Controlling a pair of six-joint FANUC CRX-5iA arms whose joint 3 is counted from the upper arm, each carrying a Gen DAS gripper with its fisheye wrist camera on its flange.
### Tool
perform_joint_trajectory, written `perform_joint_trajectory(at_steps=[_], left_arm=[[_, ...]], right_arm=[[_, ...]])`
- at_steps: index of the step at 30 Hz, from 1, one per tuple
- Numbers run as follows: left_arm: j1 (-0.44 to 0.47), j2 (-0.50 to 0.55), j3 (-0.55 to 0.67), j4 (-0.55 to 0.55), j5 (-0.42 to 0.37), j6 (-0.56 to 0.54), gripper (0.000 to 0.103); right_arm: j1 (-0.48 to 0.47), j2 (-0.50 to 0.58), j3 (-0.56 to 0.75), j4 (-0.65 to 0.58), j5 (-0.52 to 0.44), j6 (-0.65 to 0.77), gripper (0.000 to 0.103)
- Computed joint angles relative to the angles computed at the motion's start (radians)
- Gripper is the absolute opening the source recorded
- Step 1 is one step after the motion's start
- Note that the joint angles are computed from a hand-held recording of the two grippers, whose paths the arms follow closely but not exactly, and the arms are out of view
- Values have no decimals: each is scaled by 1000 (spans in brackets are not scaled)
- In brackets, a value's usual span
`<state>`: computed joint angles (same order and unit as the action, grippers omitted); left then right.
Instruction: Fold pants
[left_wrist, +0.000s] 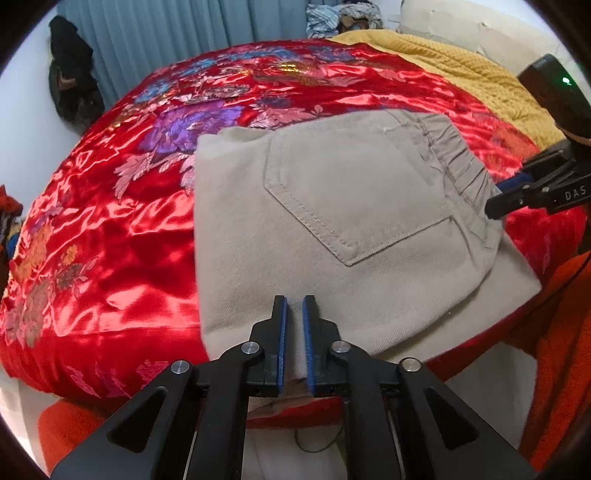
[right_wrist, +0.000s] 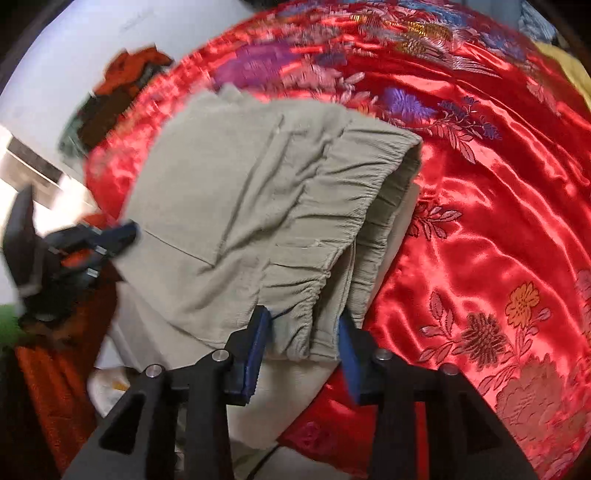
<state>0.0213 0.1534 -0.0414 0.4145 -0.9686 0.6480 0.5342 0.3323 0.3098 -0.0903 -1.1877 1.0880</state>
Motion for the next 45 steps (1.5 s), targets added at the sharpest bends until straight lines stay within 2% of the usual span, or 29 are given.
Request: perform_joint_trajectory(at_steps=[1,2,5,8,9,12,13,15,16,18,19,20,23,25,26,27,29,30,31,33,35,38,41,45], left_arm=[[15,10,25,19,-35,14,10],[30,18,43,45,-61,25,10],[75,22,68,144,-113,2,10],[82,13,58,169,-120,-42,10],[77,11,53,153,-116,-50,10],[28,41,76,-26,-122,-15,10],[17,41,63,-64,-97,-10,11],[19,27,54,-64,-82,-14,11],[27,24,62,-43,-97,-5,14],[54,27,90,40,-135,26,36],[62,26,90,80,-125,31,51],[63,27,93,100,-115,35,57],[32,65,148,63,-105,70,57],[7,98,180,7,-107,98,58],[-6,125,215,-40,-137,131,58],[-25,166,263,-106,-178,181,58],[-37,170,263,-137,-158,203,68],[-40,164,259,-145,-145,204,68],[-39,160,263,-145,-147,208,67],[-30,153,267,-128,-162,207,66],[-23,136,250,-110,-150,204,66],[-25,129,244,-123,-143,226,66],[-32,125,244,-139,-139,233,66],[-35,114,239,-155,-128,231,66]], right_arm=[[4,-16,0,2,11,-25,18],[4,-32,-4,-4,27,-41,14],[17,-121,-43,-24,108,-120,14],[40,-210,-135,-41,200,-201,13],[50,-233,-192,-36,232,-244,13],[61,-227,-308,-21,245,-371,15],[60,-224,-328,-23,256,-397,21],[63,-258,-396,-30,349,-460,25],[68,-260,-390,-14,347,-475,30],[103,-260,-366,109,291,-530,33],[131,-263,-355,217,267,-568,33],[142,-267,-354,273,273,-579,33],[148,-273,-354,367,367,-570,33],[137,-252,-349,350,432,-539,33],[128,-226,-340,326,449,-527,33],[115,-191,-325,293,439,-510,33],[88,-101,-264,206,341,-455,32],[89,-85,-260,201,333,-468,32],[99,-102,-298,247,378,-533,32],[116,-133,-329,303,408,-621,35],[139,-180,-389,392,437,-731,52],[183,-264,-535,644,491,-1008,69],[211,-315,-649,811,520,-1220,69],[227,-328,-704,869,503,-1335,69]])
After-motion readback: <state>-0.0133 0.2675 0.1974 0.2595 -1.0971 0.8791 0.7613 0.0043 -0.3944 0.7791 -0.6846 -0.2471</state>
